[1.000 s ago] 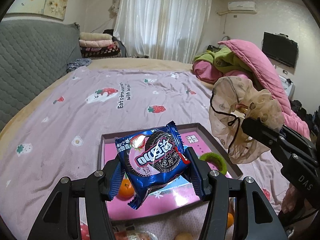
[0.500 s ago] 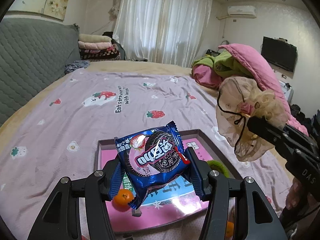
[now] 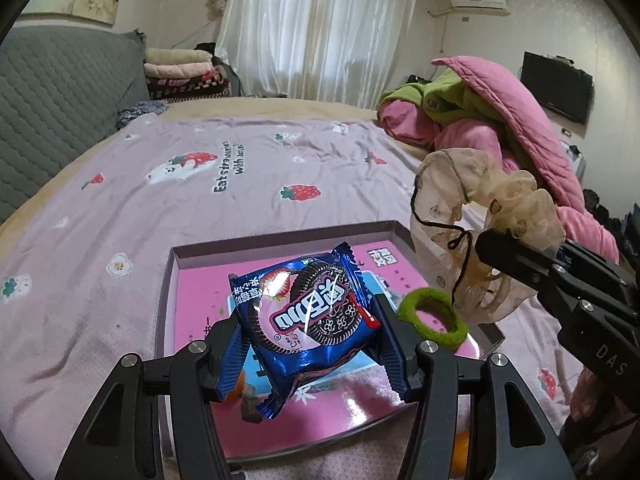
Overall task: Organize objects
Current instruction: 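Lift the snack pack and mesh bag in both grippers and carry them toward the tray, then lower the snack pack and mesh bag onto the book in the tray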
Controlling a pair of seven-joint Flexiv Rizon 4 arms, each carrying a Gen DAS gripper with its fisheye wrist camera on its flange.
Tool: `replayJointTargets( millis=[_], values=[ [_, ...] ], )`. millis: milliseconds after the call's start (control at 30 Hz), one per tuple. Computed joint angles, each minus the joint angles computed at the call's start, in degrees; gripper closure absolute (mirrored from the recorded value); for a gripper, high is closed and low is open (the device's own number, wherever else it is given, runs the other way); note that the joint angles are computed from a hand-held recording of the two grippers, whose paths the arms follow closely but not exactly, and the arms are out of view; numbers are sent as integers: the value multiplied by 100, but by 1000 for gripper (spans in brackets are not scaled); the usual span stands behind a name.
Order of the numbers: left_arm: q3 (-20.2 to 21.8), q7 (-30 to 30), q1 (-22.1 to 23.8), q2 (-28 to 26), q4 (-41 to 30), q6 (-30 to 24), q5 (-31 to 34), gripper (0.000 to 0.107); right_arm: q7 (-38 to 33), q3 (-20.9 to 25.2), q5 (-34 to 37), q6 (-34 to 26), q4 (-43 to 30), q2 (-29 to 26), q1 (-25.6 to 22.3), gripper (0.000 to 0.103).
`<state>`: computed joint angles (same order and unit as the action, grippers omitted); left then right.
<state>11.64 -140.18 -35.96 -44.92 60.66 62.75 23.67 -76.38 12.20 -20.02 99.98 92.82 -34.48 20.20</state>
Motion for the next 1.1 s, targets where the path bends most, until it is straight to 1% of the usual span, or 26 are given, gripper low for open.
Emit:
replayJointTargets(
  millis=[100, 167, 267, 300, 467, 500, 633, 833, 1033, 1100],
  values=[
    [-50, 35, 30, -18, 19, -16, -53, 48, 1, -79, 17, -2, 36, 17, 47, 83],
    [-73, 72, 38, -33, 17, -44, -76, 48, -18, -2, -1, -67, 5, -15, -15, 83],
    [-138, 177, 56, -72, -2, -96, -139, 48, -33, -11, 6, -147, -1, -22, -6, 83],
    [-155, 197, 63, -84, -3, -99, -164, 48, -57, 68, -5, -211, -22, -39, -63, 83],
    [-229, 360, 84, -188, -76, -181, -294, 48, -113, 58, 44, -388, -60, -61, -61, 83],
    [-230, 376, 81, -199, -84, -196, -312, 48, -146, 151, 54, -458, -86, -82, -126, 83],
    [-241, 446, 78, -229, -103, -230, -369, 48, -179, 117, 136, -564, -110, -94, -87, 83],
    [-268, 549, 80, -264, -124, -260, -443, 48, -397, 444, 294, -901, -239, -165, -284, 83],
    [-301, 684, 77, -321, -163, -323, -494, 48, -564, 380, 460, -1258, -288, -159, -184, 83],
    [-296, 727, 62, -348, -202, -382, -500, 48, -667, 471, 542, -1422, -334, -179, -228, 83]
  ],
)
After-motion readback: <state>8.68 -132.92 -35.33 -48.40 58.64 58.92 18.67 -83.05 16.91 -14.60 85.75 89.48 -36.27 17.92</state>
